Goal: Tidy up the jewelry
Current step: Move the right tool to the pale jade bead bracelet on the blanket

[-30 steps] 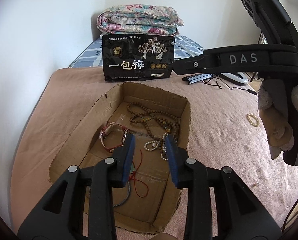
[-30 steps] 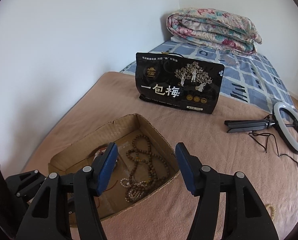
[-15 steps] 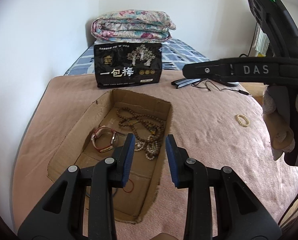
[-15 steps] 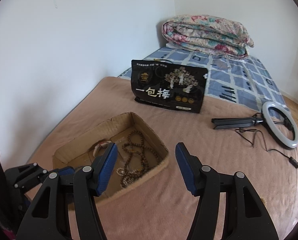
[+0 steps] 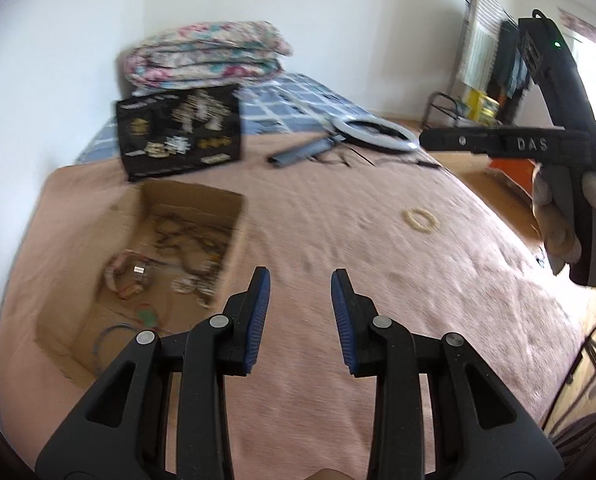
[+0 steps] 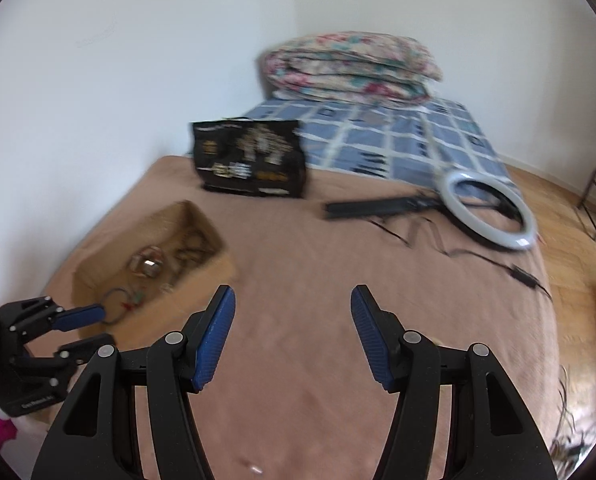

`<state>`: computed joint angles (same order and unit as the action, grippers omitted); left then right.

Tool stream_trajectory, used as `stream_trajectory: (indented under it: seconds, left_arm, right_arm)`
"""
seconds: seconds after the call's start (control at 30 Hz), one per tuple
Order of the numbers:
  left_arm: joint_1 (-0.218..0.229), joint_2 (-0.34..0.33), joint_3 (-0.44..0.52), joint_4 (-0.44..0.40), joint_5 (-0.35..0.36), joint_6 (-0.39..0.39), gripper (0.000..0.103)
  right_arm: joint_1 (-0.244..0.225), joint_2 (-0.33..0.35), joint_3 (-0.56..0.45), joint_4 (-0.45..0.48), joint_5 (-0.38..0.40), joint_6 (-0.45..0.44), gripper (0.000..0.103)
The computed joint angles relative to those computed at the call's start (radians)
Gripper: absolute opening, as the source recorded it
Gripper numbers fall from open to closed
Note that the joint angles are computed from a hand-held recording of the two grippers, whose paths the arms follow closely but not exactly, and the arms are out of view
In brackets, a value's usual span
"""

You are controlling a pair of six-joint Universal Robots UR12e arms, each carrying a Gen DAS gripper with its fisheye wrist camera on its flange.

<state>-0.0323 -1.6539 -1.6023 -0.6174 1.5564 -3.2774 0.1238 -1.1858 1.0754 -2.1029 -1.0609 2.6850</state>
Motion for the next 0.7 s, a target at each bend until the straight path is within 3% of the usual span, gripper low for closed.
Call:
stream_trajectory:
  seconds: [0.33, 0.6, 0.7]
  left_arm:
    - [-0.035, -0.047, 0.015, -0.051, -0.152, 0.064, 0.031]
    - [-0.055, -0.077, 0.032, -0.125, -0.223, 0.118, 0.031]
    - [-0.063, -0.085, 0.036, -0.144, -0.242, 0.145, 0.024]
  right_arm:
    - [-0.079, -0.012, 0.089, -0.028, -0.075, 0.058, 0.061]
    - [-0.103, 0.009, 0.111, 0.002, -0.097, 0.095, 0.061]
    - [-0.104, 0.018, 0.113, 0.001, -0.114, 0.104, 0.061]
